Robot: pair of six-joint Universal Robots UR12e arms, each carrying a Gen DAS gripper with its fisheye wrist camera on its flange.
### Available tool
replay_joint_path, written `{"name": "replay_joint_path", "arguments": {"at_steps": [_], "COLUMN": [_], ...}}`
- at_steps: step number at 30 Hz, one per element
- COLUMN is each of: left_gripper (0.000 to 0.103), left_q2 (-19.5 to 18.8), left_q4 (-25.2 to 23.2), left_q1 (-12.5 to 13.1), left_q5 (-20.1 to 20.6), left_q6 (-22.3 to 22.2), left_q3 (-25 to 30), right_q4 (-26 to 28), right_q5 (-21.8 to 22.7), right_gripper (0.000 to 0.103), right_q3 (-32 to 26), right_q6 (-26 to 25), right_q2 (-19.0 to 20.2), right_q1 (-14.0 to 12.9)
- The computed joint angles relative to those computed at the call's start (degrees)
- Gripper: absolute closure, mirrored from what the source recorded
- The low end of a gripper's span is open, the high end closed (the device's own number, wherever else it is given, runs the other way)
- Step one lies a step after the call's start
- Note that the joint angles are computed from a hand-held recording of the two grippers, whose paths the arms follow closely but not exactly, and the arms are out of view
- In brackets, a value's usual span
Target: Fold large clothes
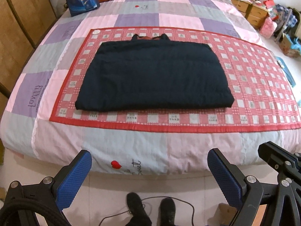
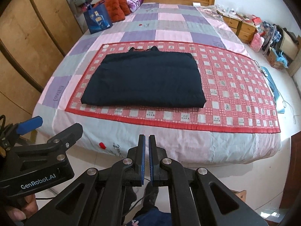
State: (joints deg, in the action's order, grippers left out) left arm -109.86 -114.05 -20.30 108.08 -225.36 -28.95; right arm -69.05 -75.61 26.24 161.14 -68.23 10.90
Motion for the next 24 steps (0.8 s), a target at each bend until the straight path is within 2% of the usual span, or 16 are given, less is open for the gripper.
{"name": "replay_joint_path", "arguments": {"at_steps": [2,3,4,5,7,9,14,21,24], "left_gripper": [0.002,0.002,0.002,0.002,0.002,0.002,0.002,0.002,0.002], "left_q2": [-0.3,-0.2,-0.4,-0.5,0.0,0.0,-0.5,-0.8,0.1], "left_q4": [-0.5,-0.5,-0.8,-1.2,-0.6,-0.9,-1.5,-2.6,-2.1], "left_q1": [0.1,0.2,0.2,0.3,0.7,0.9,0.9,1.2,1.5], "left_q5": [-0.5,-0.7,-0.6,-0.2,-0.5,-0.3,0.3,0.4,-0.3], "left_q6": [0.0,0.1,-0.1,-0.4,-0.8,-1.1,-0.8,-0.9,-1.2], "left_q3": [0.4,0.3,0.5,0.7,0.0,0.2,1.0,1.6,-0.1], "right_q4": [0.9,1.2,1.2,-0.1,-0.1,1.1,0.7,2.7,2.8], "right_q5": [0.0,-0.1,-0.7,-2.5,-2.6,-1.4,-1.5,-2.1,-2.2], "right_gripper": [0.099,0.09,0.07,0.063,0.043,0.035,0.034,0.033,0.031], "right_q3": [-0.6,-0.8,-0.9,-0.2,-0.7,-2.2,-2.6,-3.7,-3.5], "right_q6": [-0.5,-0.8,-0.9,-0.4,0.3,1.3,0.8,2.3,2.2], "right_q2": [0.4,0.5,0.6,0.3,0.7,1.5,1.6,2.4,2.3], "right_q1": [0.0,-0.1,0.0,0.3,-0.2,-0.7,-0.5,-0.7,-0.7]}}
